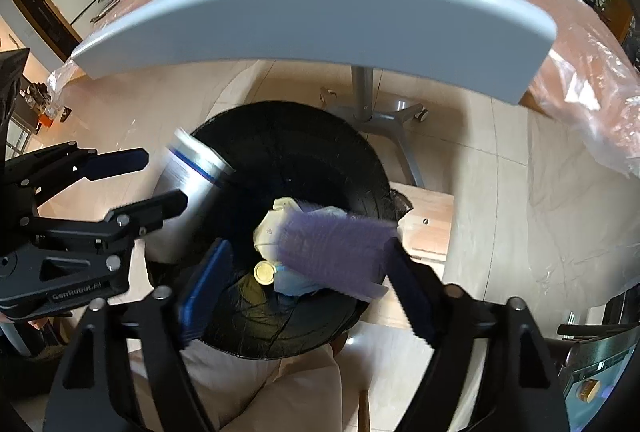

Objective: Collect trash
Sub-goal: 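Open both tools to drop the box and curler into the bin, then move both empty tools back over the table, then grasp the blue Naproxen Sodium box with the left tool while the right tool grasps the purple comb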

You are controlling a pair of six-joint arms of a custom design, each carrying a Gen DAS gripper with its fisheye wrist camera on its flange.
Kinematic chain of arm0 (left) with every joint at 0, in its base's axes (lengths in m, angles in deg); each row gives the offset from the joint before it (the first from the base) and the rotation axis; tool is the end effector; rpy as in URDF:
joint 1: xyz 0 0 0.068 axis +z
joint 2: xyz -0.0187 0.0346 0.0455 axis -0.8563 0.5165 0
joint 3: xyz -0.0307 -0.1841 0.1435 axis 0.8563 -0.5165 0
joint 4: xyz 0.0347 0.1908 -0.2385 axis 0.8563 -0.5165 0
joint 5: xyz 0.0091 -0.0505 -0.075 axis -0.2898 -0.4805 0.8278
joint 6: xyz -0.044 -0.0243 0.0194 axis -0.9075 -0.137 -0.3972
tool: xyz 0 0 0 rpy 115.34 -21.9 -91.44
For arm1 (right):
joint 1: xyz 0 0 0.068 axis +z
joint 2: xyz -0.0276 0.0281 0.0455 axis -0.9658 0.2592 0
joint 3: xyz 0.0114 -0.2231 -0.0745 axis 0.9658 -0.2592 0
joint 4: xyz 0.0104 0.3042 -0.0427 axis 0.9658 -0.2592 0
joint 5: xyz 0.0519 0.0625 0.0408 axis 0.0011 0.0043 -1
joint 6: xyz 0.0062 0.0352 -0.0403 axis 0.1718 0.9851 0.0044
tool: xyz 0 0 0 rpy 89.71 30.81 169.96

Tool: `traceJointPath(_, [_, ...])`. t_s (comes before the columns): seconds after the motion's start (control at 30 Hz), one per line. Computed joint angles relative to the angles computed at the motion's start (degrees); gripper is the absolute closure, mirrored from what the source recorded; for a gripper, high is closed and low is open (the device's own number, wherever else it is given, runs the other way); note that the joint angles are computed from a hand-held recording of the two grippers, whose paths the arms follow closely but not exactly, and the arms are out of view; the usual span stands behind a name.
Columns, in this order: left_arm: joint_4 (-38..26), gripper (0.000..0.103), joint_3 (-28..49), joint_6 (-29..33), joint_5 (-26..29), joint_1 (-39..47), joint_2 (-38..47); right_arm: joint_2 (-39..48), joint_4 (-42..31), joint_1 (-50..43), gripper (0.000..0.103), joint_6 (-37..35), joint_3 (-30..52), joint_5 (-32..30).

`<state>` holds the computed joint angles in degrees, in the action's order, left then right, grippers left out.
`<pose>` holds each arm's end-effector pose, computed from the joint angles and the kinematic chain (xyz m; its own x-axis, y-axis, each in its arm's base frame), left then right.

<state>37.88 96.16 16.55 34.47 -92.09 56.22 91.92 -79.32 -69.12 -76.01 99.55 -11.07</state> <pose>0.3179 -0.2001 0.1700 -0.9047 0.1159 -0.4101 0.1259 0.9920 0.0028 0.2841 0.0391 0.2229 -0.8489 -0.3661 -0.3812 -0.4509 0.8779 0.1612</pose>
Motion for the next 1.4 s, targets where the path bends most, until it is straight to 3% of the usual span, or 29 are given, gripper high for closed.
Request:
traceJointPath(0.3, [-0.47, 0.027, -1.10, 1.89, -2.11, -1.44, -4.74, -4.92, -1.69, -2.86, 0.016, -2.60, 0.90, -1.67])
traceJointPath(0.47, [1.49, 0.010, -2.95, 3.27, -2.61, -2.25, -12.64, -10.00, -0.60, -5.50, 0.005, -3.12, 4.18, -3.54])
traceJointPath(0.57, [3.11, 0.003, -1.41, 4.51, -4.79, -2.05, -14.21, -8.81, 2.37, -6.63, 0.004, -3.06, 7.65, -2.19])
traceJointPath(0.73, [4.66, 0.002, 3.77, 6.84, -6.26, 0.12, -11.55, -0.45, 5.59, -7.26, 0.004, -2.79, 14.91, -0.05])
traceJointPath(0.9, [5.83, 0.002, 10.51, 11.27, -2.94, 4.26, -5.29, 12.30, 7.41, -6.00, 0.004, -2.45, 25.64, 2.70])
traceJointPath(1.17, [4.86, 0.002, 24.71, 21.16, 4.95, 9.49, 8.43, 31.69, 2.69, -3.81, 0.004, -4.63, 45.31, 4.37])
traceJointPath(1.4, [2.87, 0.002, 37.08, 26.96, 8.38, 11.03, 19.65, 46.06, -3.51, -2.61, 0.004, -5.43, 62.87, 4.36])
